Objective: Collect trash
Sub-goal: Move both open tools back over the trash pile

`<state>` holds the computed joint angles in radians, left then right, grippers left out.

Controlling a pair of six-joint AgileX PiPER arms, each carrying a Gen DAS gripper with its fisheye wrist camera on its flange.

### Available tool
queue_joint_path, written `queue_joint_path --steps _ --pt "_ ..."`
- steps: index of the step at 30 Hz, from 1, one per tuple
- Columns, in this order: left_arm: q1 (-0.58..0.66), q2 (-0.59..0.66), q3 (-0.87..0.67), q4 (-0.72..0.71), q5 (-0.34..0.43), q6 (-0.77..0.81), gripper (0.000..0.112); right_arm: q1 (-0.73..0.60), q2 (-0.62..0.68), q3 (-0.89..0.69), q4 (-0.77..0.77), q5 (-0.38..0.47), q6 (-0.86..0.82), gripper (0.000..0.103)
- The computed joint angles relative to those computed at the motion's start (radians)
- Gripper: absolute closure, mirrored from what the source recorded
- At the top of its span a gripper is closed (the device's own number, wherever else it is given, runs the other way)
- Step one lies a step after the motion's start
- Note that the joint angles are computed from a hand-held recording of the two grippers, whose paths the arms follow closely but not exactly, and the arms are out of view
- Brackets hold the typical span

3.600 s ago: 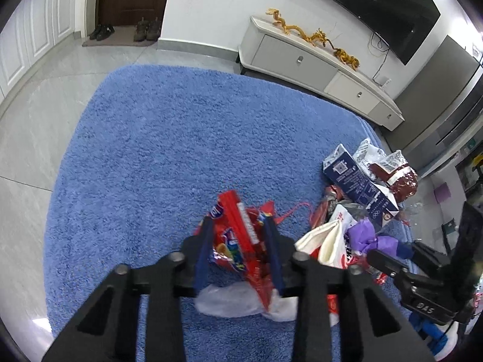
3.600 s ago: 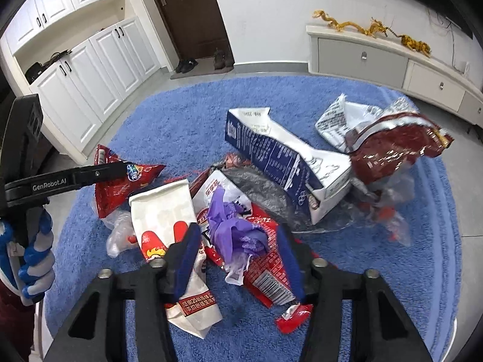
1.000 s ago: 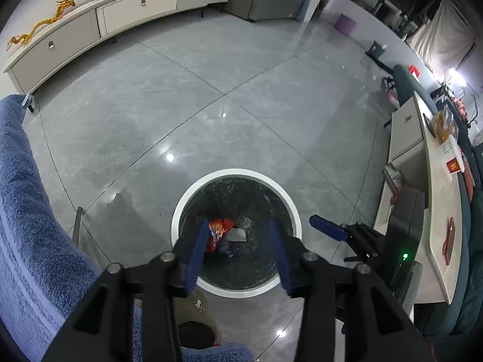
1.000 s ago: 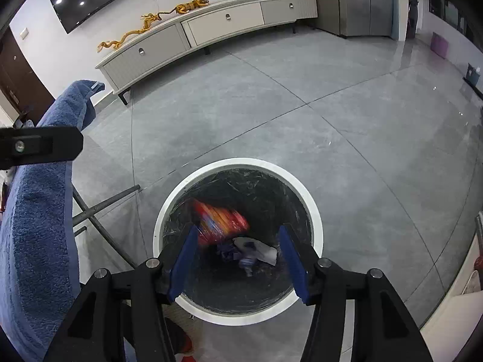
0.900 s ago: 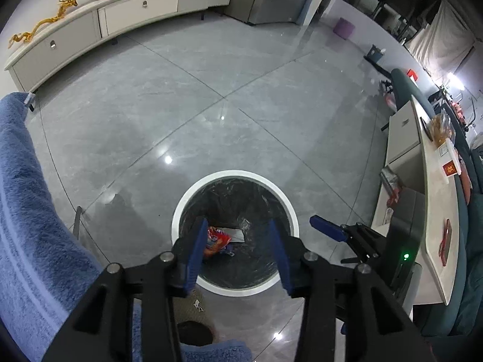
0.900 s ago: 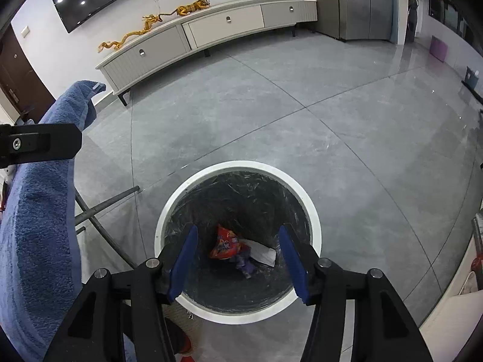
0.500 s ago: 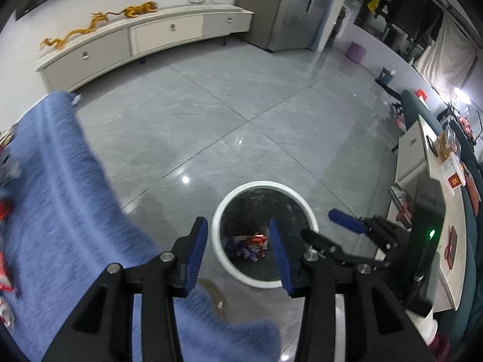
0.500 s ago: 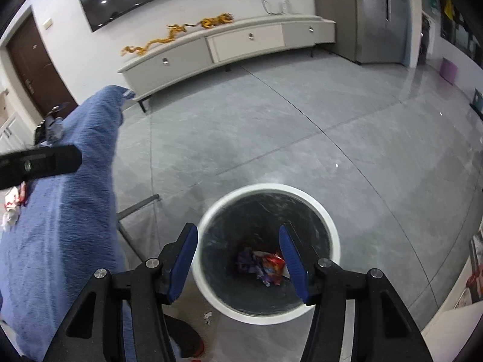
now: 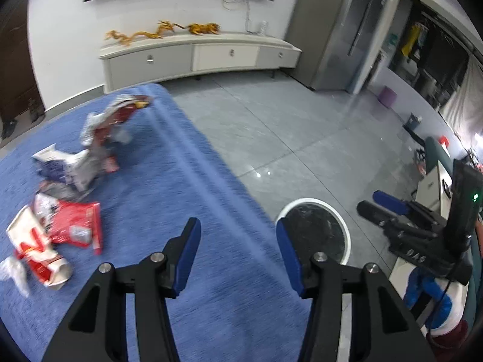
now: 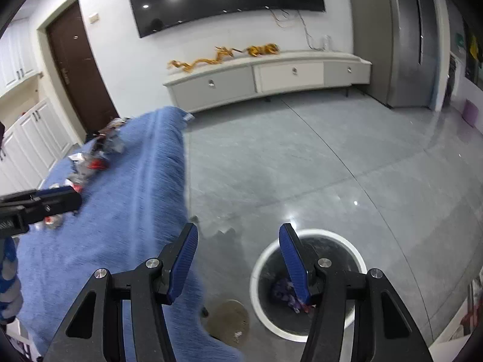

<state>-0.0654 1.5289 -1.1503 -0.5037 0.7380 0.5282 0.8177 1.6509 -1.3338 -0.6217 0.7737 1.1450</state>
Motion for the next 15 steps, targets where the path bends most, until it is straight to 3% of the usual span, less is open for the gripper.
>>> queue_joint_path --steps 8,15 --pt "0.262 -0.051 0.014 -0.147 0.094 0.191 0.062 0.069 0.167 -0.333 0.040 0.119 -0.139 0.049" --pt "0.534 0.010 -0.009 -0.252 0.201 0.337 0.062 0.079 0.379 -0.681 0.154 0.185 -0.300 0.049"
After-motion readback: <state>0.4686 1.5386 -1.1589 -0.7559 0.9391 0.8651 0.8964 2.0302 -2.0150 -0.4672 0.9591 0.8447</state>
